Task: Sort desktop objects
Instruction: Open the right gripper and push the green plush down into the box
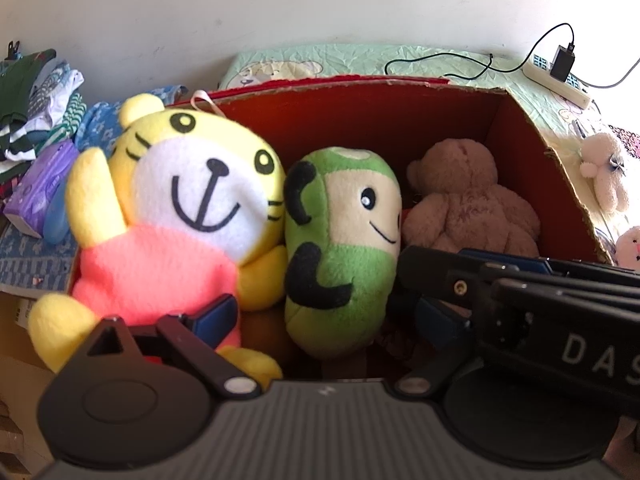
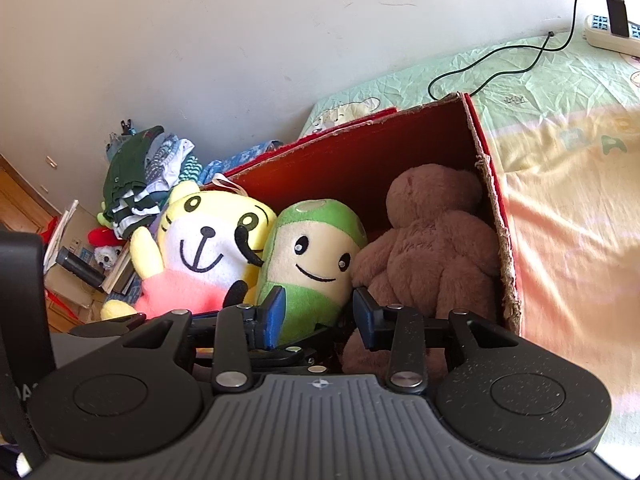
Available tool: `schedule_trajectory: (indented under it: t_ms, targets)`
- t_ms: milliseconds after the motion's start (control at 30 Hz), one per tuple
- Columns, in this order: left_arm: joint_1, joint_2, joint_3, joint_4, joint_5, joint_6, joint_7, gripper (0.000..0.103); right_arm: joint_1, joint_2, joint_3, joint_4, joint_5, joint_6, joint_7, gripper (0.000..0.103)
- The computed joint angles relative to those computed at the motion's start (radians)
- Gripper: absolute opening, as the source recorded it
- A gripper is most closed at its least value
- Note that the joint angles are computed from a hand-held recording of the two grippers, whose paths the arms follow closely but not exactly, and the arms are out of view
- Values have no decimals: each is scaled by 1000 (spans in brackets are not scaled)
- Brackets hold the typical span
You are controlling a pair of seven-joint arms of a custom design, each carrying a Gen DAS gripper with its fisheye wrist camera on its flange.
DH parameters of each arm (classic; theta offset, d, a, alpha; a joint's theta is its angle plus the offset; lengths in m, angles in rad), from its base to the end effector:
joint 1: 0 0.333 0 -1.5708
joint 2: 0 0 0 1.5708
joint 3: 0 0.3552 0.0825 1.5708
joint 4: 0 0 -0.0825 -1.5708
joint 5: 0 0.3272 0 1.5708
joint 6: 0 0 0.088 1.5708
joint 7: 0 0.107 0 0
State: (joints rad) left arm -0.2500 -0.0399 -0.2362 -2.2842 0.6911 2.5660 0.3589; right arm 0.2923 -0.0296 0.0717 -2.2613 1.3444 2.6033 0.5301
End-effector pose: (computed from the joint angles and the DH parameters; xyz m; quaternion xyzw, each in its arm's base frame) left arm 0.4286 -0.2392 0.4745 -0.7430 0.6100 -0.1634 0.2218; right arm 0.4667 0.1565 0.4744 -0.7281 0.5286 0.0472 0.4339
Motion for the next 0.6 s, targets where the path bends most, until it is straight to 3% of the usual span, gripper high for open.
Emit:
schedule_trajectory:
  t_ms: [367, 600]
  targets:
    - [2, -25, -1, -39, -32, 41, -12, 102, -8, -5, -7, -5, 53, -31, -62, 42]
    - [1, -55, -3, -71, -23, 59, -20, 101, -17, -7, -14, -6, 53, -73, -81, 52]
